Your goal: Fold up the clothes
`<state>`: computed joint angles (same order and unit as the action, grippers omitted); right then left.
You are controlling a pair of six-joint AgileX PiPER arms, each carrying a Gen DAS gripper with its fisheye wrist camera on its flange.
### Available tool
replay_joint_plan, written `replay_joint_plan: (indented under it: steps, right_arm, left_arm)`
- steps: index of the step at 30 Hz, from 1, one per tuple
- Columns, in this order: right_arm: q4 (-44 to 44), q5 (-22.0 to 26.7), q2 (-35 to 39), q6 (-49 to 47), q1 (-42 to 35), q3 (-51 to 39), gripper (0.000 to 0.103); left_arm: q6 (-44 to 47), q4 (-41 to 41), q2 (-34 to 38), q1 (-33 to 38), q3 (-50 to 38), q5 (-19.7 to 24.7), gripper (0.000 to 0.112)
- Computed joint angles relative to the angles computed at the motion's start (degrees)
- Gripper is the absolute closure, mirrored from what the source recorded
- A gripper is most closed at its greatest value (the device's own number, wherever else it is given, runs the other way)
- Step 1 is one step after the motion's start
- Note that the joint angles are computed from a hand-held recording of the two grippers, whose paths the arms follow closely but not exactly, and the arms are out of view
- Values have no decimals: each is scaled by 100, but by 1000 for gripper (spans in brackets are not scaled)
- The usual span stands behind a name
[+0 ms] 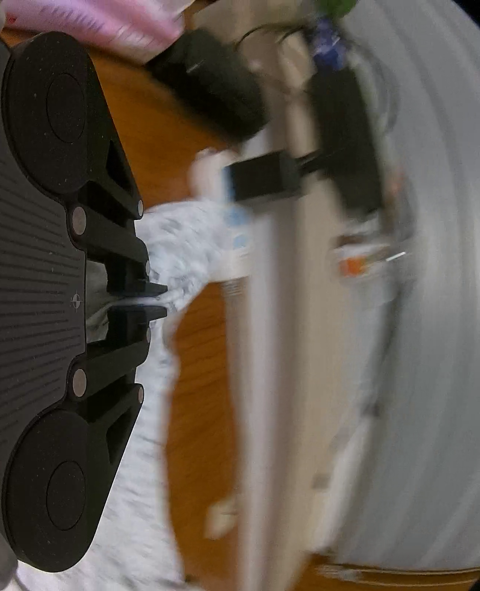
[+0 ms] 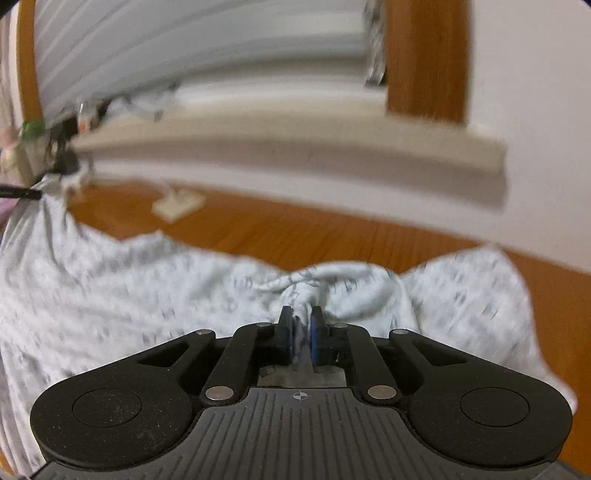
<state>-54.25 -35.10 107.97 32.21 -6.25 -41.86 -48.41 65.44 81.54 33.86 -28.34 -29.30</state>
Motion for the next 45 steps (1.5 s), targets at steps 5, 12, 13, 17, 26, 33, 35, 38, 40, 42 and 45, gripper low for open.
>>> replay_joint_plan:
  steps: [5, 12, 13, 17, 26, 33, 35, 38, 40, 42, 45]
  right_arm:
    - [1336, -1021, -1006, -693, -157, 525, 95]
    - [4828, -308, -645, -2998, 807, -221, 93]
    - [5153, 236, -371, -3180, 898, -570, 92]
    - [4741, 560, 104, -2972, 844, -658, 69]
    - [1222, -162, 159, -1473, 121, 141, 44]
    - [1007, -270, 434, -1544, 159, 85, 39]
    - [673, -291, 483, -1259, 31, 22, 35]
    - [626, -98, 510, -1209, 111, -39, 29]
    - [589, 31, 529, -1170, 165, -81, 26]
    - [594, 86, 532, -1183, 198, -92, 25]
    - [438, 81, 538, -1032, 142, -108, 23]
  left_arm:
    - [-1243, 677, -986, 434, -263, -600, 108]
    - [-1270, -14, -295, -697, -1104, 609, 106]
    - [-897, -466, -85, -1008, -1120, 940, 106]
    - [1004, -2461, 305, -1501, -728, 1032, 65]
    - [1629, -2968, 28, -1606, 441, 30, 36]
    - [2094, -3490, 97, -2302, 860, -493, 32]
    - [2356, -3797, 216, -2609, 834, -488, 32]
    - [2669, -4080, 507, -2869, 732, -474, 32]
    - [2834, -4202, 694, -2926, 693, -495, 31]
    - [2807, -4127, 775, -2895, 664, -436, 30]
    - [2435, -3644, 777, -2629, 713, -556, 27]
